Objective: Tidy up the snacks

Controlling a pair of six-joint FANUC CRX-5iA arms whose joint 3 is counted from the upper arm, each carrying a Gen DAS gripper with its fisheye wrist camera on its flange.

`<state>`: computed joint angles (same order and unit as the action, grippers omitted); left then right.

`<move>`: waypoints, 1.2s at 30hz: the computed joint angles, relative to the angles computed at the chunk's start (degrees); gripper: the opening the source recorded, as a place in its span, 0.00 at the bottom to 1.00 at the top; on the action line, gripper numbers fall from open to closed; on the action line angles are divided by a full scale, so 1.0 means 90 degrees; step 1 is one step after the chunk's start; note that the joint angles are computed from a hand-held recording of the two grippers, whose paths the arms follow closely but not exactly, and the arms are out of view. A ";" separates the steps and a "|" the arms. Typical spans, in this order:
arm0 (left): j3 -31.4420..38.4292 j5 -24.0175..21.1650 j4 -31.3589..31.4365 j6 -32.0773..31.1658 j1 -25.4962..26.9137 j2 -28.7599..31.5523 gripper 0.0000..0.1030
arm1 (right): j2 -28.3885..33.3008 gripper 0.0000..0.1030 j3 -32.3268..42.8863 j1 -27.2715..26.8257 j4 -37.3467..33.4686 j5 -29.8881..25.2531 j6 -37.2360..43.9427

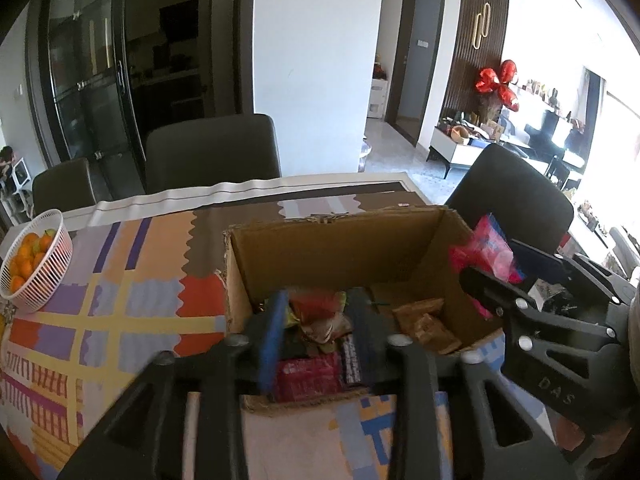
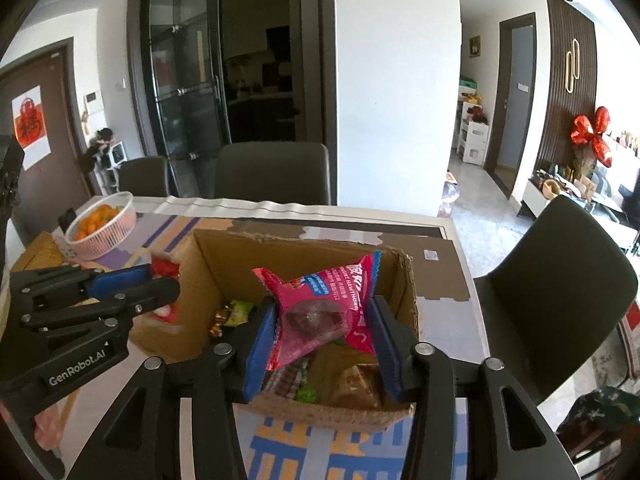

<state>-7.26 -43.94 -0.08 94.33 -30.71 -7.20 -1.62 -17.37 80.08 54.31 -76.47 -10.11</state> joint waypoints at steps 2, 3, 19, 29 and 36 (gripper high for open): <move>0.0052 -0.0042 -0.0295 0.0267 -0.0047 0.0007 0.44 | 0.0050 0.57 0.0027 -0.0019 -0.0083 -0.0059 0.0018; 0.0035 -0.0054 -0.0395 0.0341 -0.0048 -0.0020 0.44 | 0.0078 0.57 0.0037 -0.0027 -0.0095 -0.0098 0.0032; -0.0532 -0.0284 -0.1739 0.1584 -0.0678 -0.1353 0.68 | 0.0034 0.81 -0.0020 0.0911 0.0279 -0.1020 -0.0632; -0.0550 -0.0986 -0.3417 0.3210 -0.1931 -0.2103 0.85 | 0.0134 0.89 0.0121 0.1744 0.0443 -0.1894 -0.0928; -0.0659 -0.1496 -0.3928 0.3832 -0.2591 -0.2461 0.92 | 0.0293 0.92 0.0245 0.2249 0.0377 -0.2461 -0.1230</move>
<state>-13.20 -57.41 -35.43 128.82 -54.03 -29.35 1.01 -15.17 100.32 57.70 -98.62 -21.18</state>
